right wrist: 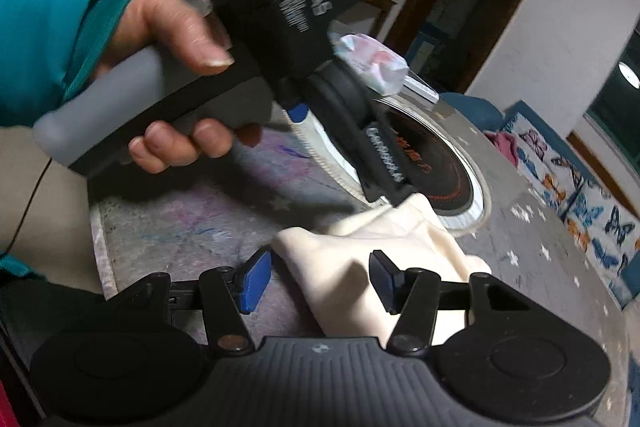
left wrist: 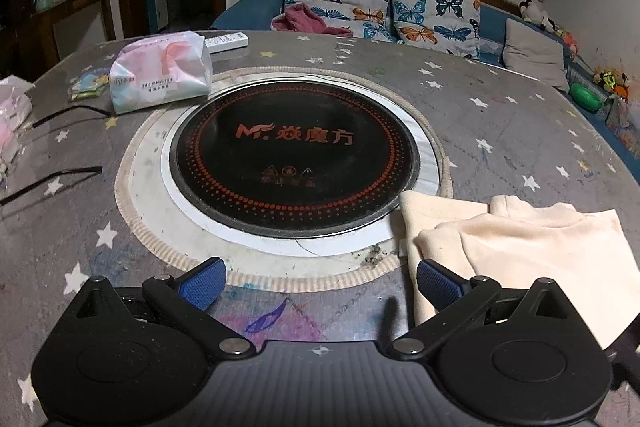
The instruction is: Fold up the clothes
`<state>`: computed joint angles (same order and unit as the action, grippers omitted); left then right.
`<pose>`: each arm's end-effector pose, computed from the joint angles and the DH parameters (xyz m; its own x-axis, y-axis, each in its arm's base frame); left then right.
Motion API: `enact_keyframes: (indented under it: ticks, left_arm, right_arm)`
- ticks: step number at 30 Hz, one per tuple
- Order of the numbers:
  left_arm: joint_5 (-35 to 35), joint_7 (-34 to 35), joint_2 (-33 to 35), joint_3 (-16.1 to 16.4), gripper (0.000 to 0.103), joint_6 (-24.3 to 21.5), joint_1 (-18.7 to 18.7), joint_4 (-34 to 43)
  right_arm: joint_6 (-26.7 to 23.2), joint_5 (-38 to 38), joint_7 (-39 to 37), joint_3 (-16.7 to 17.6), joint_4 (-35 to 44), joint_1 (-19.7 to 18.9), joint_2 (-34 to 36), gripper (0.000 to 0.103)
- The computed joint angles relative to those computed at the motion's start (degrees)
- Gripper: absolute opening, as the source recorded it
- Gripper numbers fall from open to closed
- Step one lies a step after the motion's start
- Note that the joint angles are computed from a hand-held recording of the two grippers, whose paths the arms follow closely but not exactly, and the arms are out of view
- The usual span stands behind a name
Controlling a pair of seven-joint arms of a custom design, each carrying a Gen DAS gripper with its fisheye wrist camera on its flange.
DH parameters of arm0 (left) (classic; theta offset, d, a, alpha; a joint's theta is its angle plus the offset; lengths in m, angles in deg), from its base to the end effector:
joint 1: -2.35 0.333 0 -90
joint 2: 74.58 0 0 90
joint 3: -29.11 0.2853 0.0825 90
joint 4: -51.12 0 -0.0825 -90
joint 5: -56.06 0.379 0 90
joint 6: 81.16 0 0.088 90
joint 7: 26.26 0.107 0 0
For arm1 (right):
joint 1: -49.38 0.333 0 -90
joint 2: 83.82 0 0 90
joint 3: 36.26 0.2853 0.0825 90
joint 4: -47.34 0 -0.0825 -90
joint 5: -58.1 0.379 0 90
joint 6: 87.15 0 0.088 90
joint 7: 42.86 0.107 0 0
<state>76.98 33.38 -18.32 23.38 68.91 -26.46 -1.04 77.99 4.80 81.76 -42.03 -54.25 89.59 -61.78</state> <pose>0.6796 -0.4316 0.3609 -0.2775 -0.9558 0.0967 -0.7196 0.1402 -0.6800 0.5212 0.4217 0.3836 0.5753 -0.7180 0.3918 -0.3817 -0.6594 -0.6477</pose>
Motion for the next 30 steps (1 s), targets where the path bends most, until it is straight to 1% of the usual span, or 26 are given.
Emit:
enact_keyframes:
  ticks: [4, 7, 8, 11, 12, 14, 15, 19, 23, 26, 30]
  left_arm:
    - [-2.00, 1.29, -0.55, -1.89, 0.103, 0.20, 1.18, -1.07]
    - [-2.96, 2.11, -0.61, -2.50, 0.103, 0.21, 1.37, -1.26]
    - [-3.31, 2.39, -0.52, -2.72, 0.103, 0.11, 1.41, -1.12]
    - [-4.42, 3.10, -0.26, -3.30, 0.103, -0.22, 1.50, -0.68]
    - [-4.74, 3.32, -0.08, -3.42, 0.103, -0.52, 1.45, -0.33]
    - [-5.53, 4.03, 0.07, -3.93, 0.103, -0.86, 1.57, -0.03]
    - [-6.02, 4.43, 0.06, -4.28, 0.103, -0.93, 1.69, -0.07]
    - [-8.29, 5.78, -0.06, -5.71, 0.103, -1.28, 2.29, -0.29]
    - [-11.91, 6.64, -0.35, -7.90, 0.103, -1.18, 3.60, -0.88]
    - [-15.89, 8.36, -0.54, -10.79, 0.103, -0.47, 5.41, -1.70]
    - [-19.16, 8.14, -0.24, -11.72, 0.103, -0.88, 5.97, -1.11]
  right_arm:
    - [-1.72, -0.63, -0.58, -0.22, 1.28, 0.65, 1.18, 0.047]
    - [-2.43, -1.18, -0.14, -0.38, 1.65, 0.79, 1.42, 0.040]
    - [-2.62, -1.15, 0.00, -0.34, 1.80, 0.72, 1.49, 0.036]
    - [-2.87, -0.81, 0.34, -0.17, 2.15, 0.38, 1.68, 0.032]
    - [-2.77, -0.80, 0.65, -0.23, 2.24, 0.36, 1.72, 0.029]
    - [-2.61, -0.19, 0.97, -0.10, 2.39, 0.17, 1.86, 0.028]
    - [-2.34, -0.09, 1.32, -0.21, 2.29, 0.15, 1.83, 0.026]
    - [-0.86, 1.26, 2.41, -0.31, 1.60, -0.34, 1.32, 0.023]
    - [1.55, 3.70, 3.38, -0.49, 0.32, -1.07, 0.34, 0.019]
    - [3.78, 6.58, 3.80, -0.60, -1.11, -1.83, -0.72, 0.017]
    - [7.21, 10.36, 4.41, -1.36, -3.66, -2.40, -2.47, 0.015]
